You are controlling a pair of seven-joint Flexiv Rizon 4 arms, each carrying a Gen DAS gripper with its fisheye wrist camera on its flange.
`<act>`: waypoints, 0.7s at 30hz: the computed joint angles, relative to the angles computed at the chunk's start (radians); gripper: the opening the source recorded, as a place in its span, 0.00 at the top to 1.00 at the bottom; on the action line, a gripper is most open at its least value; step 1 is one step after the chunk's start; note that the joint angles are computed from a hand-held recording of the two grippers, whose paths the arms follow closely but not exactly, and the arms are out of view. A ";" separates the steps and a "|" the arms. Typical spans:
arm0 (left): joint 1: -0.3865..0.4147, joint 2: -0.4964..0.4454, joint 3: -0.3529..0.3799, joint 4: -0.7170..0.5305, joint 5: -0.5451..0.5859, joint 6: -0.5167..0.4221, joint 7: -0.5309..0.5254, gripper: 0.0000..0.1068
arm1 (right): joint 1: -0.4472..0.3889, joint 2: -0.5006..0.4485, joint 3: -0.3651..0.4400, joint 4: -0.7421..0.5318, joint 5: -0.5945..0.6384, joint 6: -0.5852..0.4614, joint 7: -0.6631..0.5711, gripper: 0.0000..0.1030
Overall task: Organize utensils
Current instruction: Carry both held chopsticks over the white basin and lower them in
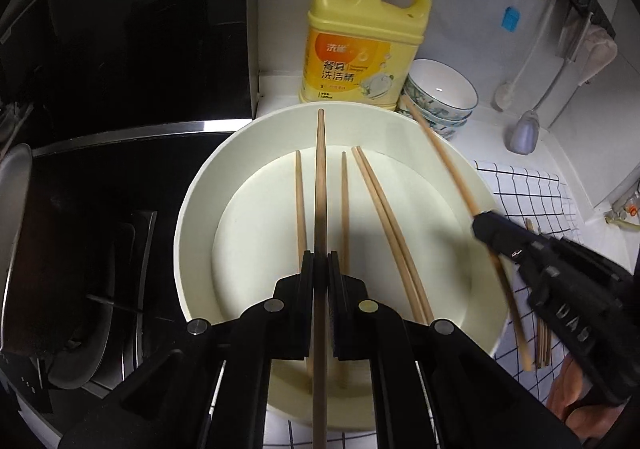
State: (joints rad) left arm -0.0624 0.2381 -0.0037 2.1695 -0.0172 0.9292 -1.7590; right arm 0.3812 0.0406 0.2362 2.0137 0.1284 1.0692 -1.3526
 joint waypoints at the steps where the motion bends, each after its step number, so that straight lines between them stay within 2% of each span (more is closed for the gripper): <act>1: 0.002 -0.006 0.001 0.002 0.000 0.007 -0.002 0.93 | 0.005 -0.017 0.000 -0.009 0.009 -0.005 -0.005 0.94; 9: 0.008 -0.068 0.012 0.003 -0.030 0.006 0.009 0.93 | 0.009 -0.104 0.009 -0.060 0.030 -0.056 -0.027 0.94; 21: 0.007 -0.131 0.012 -0.023 -0.024 0.001 0.014 0.93 | -0.003 -0.143 0.020 -0.076 0.034 -0.086 -0.032 0.94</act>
